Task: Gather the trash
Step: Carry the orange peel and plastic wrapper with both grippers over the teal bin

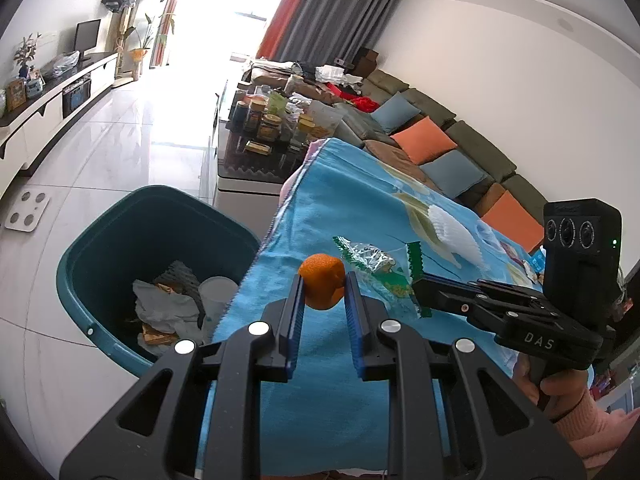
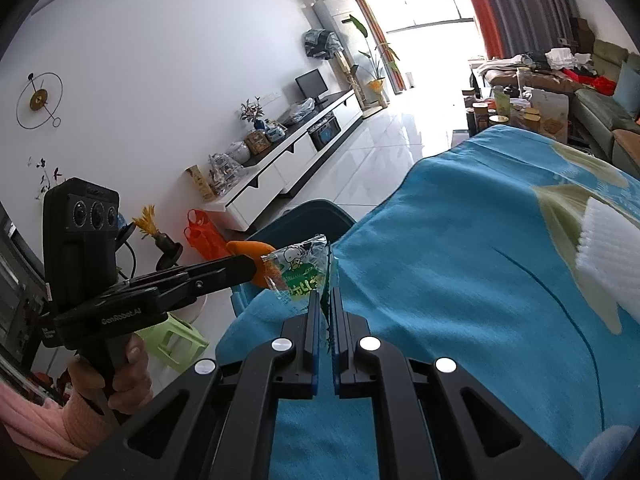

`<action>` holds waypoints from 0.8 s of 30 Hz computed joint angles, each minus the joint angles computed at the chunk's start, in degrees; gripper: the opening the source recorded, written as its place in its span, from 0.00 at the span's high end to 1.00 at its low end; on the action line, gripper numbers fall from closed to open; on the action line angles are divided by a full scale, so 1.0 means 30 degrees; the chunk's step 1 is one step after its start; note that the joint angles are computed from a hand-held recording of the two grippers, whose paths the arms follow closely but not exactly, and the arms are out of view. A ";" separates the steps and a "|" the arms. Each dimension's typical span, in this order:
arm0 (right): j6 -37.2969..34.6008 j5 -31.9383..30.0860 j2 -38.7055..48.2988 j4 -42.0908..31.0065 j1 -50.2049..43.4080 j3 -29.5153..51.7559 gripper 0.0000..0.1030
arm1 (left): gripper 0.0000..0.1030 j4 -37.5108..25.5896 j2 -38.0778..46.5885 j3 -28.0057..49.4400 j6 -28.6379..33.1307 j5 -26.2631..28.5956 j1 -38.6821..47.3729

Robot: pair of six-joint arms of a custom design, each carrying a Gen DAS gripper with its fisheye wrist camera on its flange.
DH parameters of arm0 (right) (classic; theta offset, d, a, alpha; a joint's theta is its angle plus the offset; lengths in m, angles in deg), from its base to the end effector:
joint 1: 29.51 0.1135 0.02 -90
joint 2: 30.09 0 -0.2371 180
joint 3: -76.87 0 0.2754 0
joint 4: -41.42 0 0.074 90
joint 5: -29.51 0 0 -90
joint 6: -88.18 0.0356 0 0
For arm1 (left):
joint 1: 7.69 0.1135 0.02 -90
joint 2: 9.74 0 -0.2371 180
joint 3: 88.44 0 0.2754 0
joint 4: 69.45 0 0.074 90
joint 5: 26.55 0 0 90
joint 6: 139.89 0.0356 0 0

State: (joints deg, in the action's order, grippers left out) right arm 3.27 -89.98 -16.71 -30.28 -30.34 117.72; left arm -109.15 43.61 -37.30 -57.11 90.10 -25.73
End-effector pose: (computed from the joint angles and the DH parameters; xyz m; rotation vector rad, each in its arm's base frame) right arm 0.1092 0.0159 0.2222 -0.1358 2.2991 0.6379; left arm 0.2160 -0.0872 0.2224 0.4612 2.2787 -0.7599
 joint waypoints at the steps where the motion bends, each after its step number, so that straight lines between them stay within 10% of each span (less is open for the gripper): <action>1: 0.0006 -0.0008 0.0164 0.0148 0.0076 0.0013 0.96 | 0.80 0.0041 0.0047 0.0002 -0.0004 -0.0014 0.0030; 24: 0.2201 0.2048 0.3565 0.3983 0.3982 0.0290 0.96 | 0.80 0.0437 0.1188 0.0504 0.0508 -0.0137 0.1530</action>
